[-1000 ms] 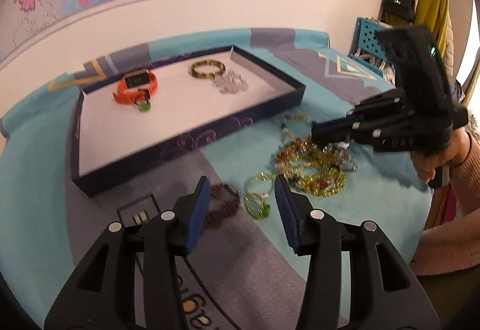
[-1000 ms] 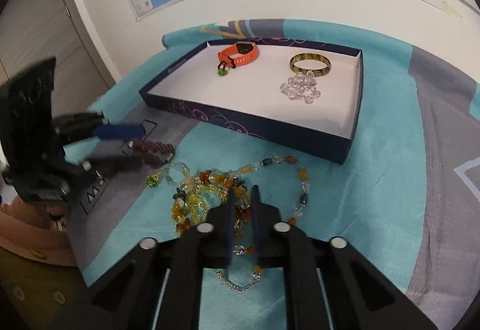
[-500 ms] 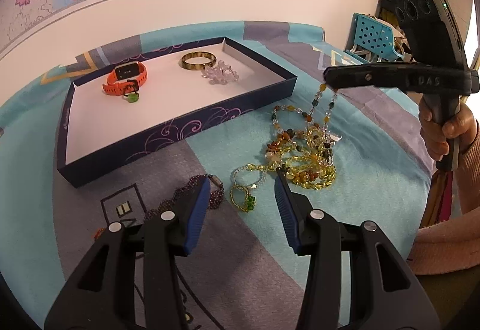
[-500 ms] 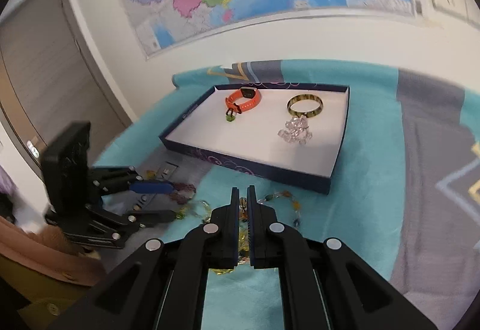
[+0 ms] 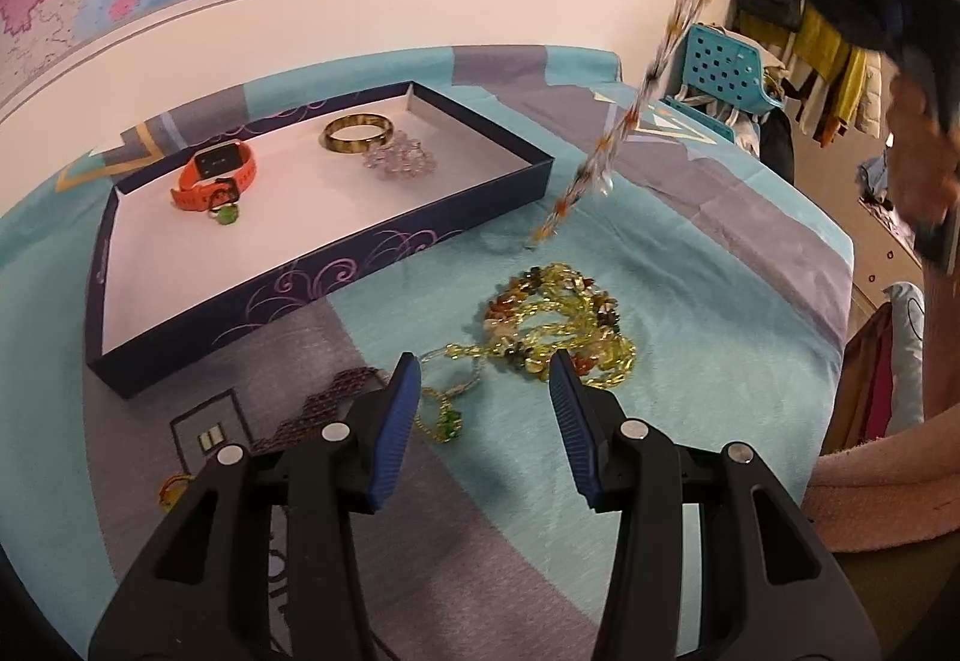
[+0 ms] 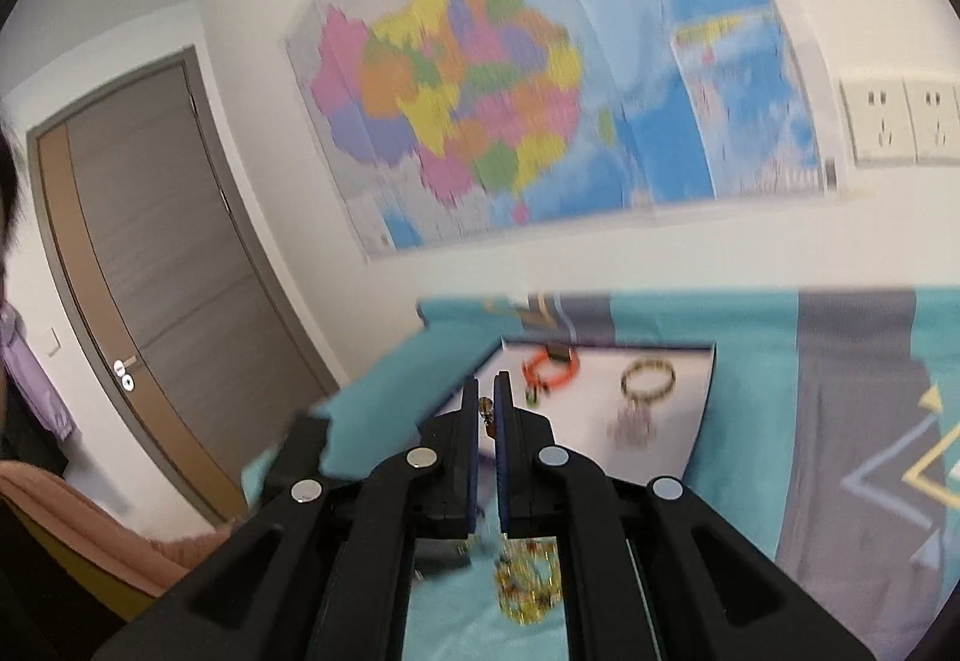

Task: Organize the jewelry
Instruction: 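Lift the amber bead necklace high with the right tool, then grasp the yellow bead ring with the left tool while the right tool holds the necklace raised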

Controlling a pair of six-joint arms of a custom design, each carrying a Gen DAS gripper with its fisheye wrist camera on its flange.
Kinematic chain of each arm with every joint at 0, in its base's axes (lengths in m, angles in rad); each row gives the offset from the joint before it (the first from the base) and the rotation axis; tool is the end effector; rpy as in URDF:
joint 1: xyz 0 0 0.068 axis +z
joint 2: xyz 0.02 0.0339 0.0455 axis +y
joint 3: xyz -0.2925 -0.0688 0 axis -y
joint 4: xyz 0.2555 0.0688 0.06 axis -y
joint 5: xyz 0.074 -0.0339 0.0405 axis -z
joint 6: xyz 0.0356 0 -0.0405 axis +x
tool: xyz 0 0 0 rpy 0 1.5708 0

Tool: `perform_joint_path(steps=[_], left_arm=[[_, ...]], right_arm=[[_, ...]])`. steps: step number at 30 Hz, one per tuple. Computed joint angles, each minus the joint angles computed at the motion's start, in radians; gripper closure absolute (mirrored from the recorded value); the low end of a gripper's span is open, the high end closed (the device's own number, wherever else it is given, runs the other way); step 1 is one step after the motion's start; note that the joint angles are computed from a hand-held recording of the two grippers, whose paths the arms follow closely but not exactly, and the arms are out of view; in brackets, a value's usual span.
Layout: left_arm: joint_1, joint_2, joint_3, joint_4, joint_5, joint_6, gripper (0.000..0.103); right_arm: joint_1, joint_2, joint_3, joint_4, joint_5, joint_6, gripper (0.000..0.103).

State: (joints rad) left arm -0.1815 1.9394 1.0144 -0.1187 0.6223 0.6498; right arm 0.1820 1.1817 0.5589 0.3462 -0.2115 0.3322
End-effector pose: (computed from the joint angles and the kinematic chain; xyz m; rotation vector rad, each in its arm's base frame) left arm 0.3689 -0.0888 0.1295 1.1731 2.1361 -0.6075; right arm 0.2507 0.0537 0.2541 -0.0093 1.8773 0.5517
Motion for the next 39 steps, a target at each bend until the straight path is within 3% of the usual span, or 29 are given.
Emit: perform_joint_path(steps=[8, 18, 39], left_arm=[[0.022, -0.024, -0.009, 0.021, 0.011, -0.021, 0.06], [0.139, -0.001, 0.019, 0.012, -0.049, -0.033, 0.061], [0.184, 0.037, 0.048, 0.073, -0.12, -0.056, 0.062]], right_arm=[[-0.016, -0.031, 0.07, -0.061, 0.011, -0.033, 0.1], [-0.041, 0.009, 0.058, -0.028, -0.008, -0.023, 0.1], [-0.022, 0.096, 0.053, 0.012, -0.031, -0.012, 0.1]])
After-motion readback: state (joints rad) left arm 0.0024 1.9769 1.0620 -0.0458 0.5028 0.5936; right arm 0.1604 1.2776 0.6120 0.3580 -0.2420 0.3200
